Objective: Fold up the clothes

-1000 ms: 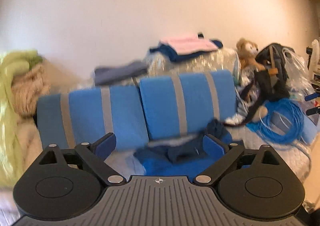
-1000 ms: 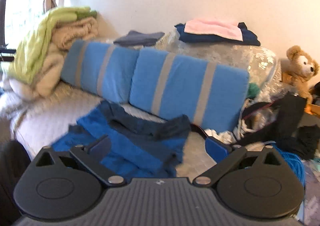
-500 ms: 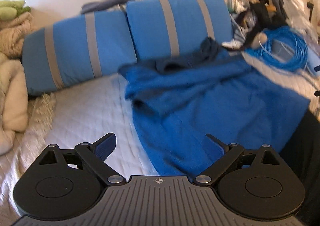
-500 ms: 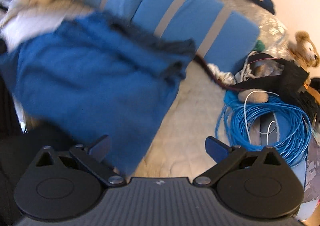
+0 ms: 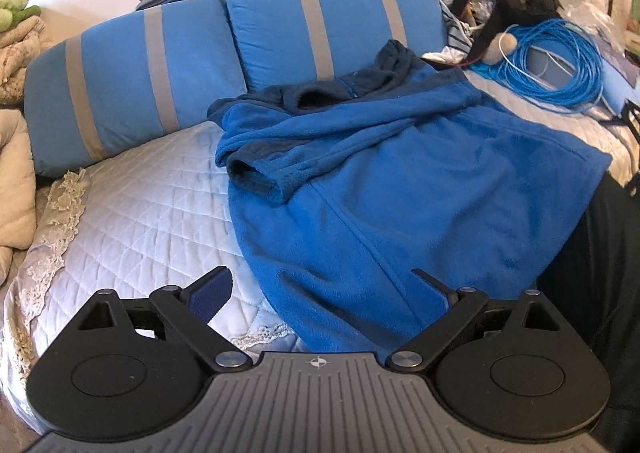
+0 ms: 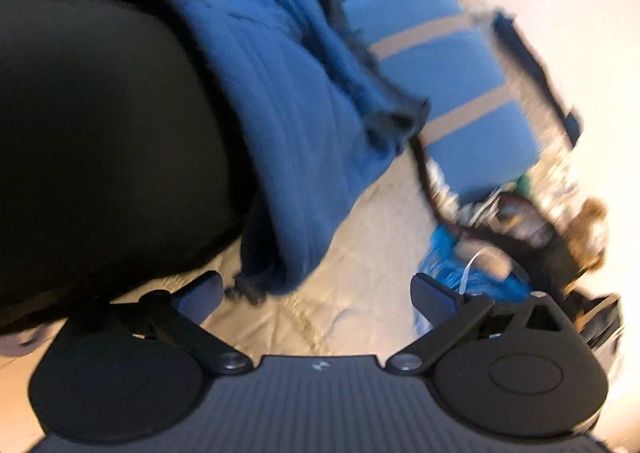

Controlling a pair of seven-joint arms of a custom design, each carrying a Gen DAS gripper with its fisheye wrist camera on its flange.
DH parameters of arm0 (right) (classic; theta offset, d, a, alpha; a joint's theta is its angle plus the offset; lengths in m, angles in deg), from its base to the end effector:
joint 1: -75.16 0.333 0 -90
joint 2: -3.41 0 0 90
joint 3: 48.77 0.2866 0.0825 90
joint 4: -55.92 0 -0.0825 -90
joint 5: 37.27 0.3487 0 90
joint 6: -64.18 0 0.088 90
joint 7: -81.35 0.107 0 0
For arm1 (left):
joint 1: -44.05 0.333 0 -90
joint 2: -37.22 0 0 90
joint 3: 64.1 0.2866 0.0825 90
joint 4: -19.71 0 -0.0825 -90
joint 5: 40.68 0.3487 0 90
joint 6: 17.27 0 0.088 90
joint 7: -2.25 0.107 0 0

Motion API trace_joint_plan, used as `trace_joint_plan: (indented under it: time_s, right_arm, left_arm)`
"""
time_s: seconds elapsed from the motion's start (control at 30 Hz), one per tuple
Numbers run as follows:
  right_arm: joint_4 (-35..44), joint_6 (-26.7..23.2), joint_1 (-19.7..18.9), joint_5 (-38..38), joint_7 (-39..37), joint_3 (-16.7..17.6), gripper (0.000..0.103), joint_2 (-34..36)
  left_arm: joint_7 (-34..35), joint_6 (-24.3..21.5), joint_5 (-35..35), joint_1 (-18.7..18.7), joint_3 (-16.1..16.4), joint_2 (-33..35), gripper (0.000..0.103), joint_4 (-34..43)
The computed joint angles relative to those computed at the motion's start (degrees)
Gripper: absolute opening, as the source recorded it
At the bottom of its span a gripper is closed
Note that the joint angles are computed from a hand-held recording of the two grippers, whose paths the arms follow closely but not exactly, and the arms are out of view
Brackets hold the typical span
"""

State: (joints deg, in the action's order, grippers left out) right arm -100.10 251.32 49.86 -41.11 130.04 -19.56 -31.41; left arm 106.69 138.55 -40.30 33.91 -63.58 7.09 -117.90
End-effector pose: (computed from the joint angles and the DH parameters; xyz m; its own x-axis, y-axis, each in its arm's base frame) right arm 0.3914 0.0536 0.5088 0.3282 -0.5072 0.7969 -0.3317 -0.8518 -0.4055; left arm 0.4174 -0.0703 0.5909 -0.3282 -0.9257 -0.1880 -0.5916 0.3566 -0.7230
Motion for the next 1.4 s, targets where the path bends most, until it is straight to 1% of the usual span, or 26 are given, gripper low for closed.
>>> trace_joint_plan:
  time_s: [0.03, 0.1, 0.17, 0.2, 0.23, 0.27, 0.3, 0.33, 0.37, 0.4, 0.43, 0.47, 0.5, 0.57, 0.67, 0.73, 0.83, 0.93, 1.03, 1.07, 1.13, 1.23, 1.27, 1.3, 1.37, 1.4]
  right_arm:
    - [-0.5, 3.0, -1.2, -0.5, -0.3, 1.1, 0.103, 0.6]
    - [-2.0, 10.2, -5.2, -0.1, -2.5, 5.2, 0.103, 0.8]
    - [-2.5, 14.0, -6.0, 0.3, -5.3, 5.9, 0.102, 1.2]
    - [-2.5, 15.1, -5.5, 0.4, -6.4, 5.5, 0.1, 1.4]
    - [-2.4, 15.8, -3.9, -0.1, -7.6, 3.7, 0.097, 1.7]
    - [-2.2, 15.3, -2.1, -0.7, -8.8, 2.0, 0.091, 1.7]
    - [-2.0, 14.9, -0.3, -1.3, -9.9, 0.3, 0.08, 1.6]
    - [-1.6, 13.6, 2.1, -2.2, -11.1, -2.1, 0.072, 1.8]
    - [-0.8, 11.3, 5.3, -3.3, -12.3, -5.4, 0.052, 2.1]
    - [0.4, 8.6, 7.7, -3.8, -13.4, -7.8, 0.029, 2.3]
    - [1.6, 6.1, 10.1, -4.1, -14.7, -10.1, 0.027, 2.5]
    - [2.9, 4.8, 12.4, -4.1, -16.0, -12.2, 0.019, 2.7]
    - [4.6, 3.9, 13.5, -3.8, -17.0, -13.3, 0.014, 3.4]
    - [8.6, 1.1, 14.6, -2.2, -18.1, -13.8, 0.009, 4.4]
    - [16.3, -3.7, 15.1, -0.4, -17.3, -13.6, 0.008, 6.7]
    - [22.3, -6.5, 13.6, -0.5, -14.6, -11.8, 0.008, 9.3]
    - [31.8, -10.9, 11.6, -2.2, -9.5, -9.2, 0.008, 13.6]
    - [42.4, -14.7, 8.9, -6.8, -4.1, -5.6, 0.008, 19.9]
    - [54.1, -20.3, 7.9, -13.4, 1.9, -2.7, 0.008, 27.5]
    - [58.6, -22.7, 8.3, -15.7, 3.6, -2.1, 0.008, 30.5]
    - [67.4, -27.5, 10.3, -19.5, 6.5, -1.8, 0.008, 36.5]
    - [80.1, -34.0, 15.2, -23.4, 9.3, -3.1, 0.008, 44.5]
    - [83.2, -35.6, 16.7, -23.9, 9.6, -3.7, 0.008, 46.4]
    - [86.5, -37.2, 18.2, -24.2, 9.9, -4.4, 0.008, 48.4]
    - [90.2, -38.8, 20.5, -24.7, 10.2, -6.0, 0.008, 50.5]
    - [91.9, -39.5, 21.5, -24.6, 9.9, -6.8, 0.008, 51.4]
  left_arm:
    - [0.0, -0.1, 0.3, 0.1, -0.2, -0.1, 0.095, -0.2]
    - [-0.1, -0.1, 0.9, 0.4, -0.6, -0.5, 0.095, -0.7]
    - [0.0, -0.2, 1.1, 0.3, -0.6, -0.8, 0.095, -1.2]
    - [0.1, -0.3, 1.2, 0.2, -0.6, -0.7, 0.095, -1.3]
    - [0.3, -0.3, 1.4, 0.1, -0.6, -0.7, 0.095, -1.5]
    - [0.5, -0.3, 1.5, 0.1, -0.7, -0.6, 0.095, -1.7]
    - [0.5, 0.0, 1.8, 0.1, -0.8, -0.5, 0.095, -1.9]
    - [0.6, 0.4, 2.3, 0.2, -1.1, -0.6, 0.095, -2.2]
    - [0.7, 0.9, 2.8, 0.3, -1.4, -0.6, 0.095, -2.6]
    - [1.1, 1.6, 3.5, 0.3, -1.6, -0.9, 0.095, -3.3]
    - [1.4, 2.3, 4.2, 0.3, -1.8, -1.2, 0.095, -3.9]
    - [1.8, 3.0, 4.9, 0.3, -2.0, -1.5, 0.095, -4.6]
    - [2.0, 3.6, 5.9, 0.5, -2.3, -1.9, 0.095, -5.3]
    - [2.4, 4.6, 8.3, 1.1, -3.3, -2.5, 0.095, -6.7]
    - [3.4, 5.9, 11.6, 1.4, -4.1, -3.5, 0.095, -8.7]
    - [3.8, 6.8, 13.7, 1.8, -4.8, -3.9, 0.095, -9.8]
    - [5.2, 7.7, 15.7, 1.1, -4.9, -4.3, 0.095, -11.1]
    - [5.6, 9.3, 17.7, 1.0, -5.8, -4.4, 0.095, -12.3]
    - [4.0, 11.2, 20.9, 3.0, -8.5, -3.9, 0.095, -13.1]
    - [3.1, 11.8, 22.3, 4.1, -9.7, -3.7, 0.095, -13.3]
    - [-0.3, 13.5, 27.4, 9.0, -14.2, -3.2, 0.095, -13.6]
    - [-8.2, 14.8, 37.5, 19.6, -23.6, -2.8, 0.095, -12.9]
    - [-11.1, 15.2, 40.9, 23.2, -26.9, -3.0, 0.095, -12.6]
    - [-14.6, 16.3, 44.6, 27.5, -30.5, -3.5, 0.095, -12.3]
    - [-22.0, 20.1, 52.2, 37.1, -38.0, -5.7, 0.094, -11.7]
    - [-24.2, 21.4, 55.0, 40.3, -40.4, -6.9, 0.093, -11.4]
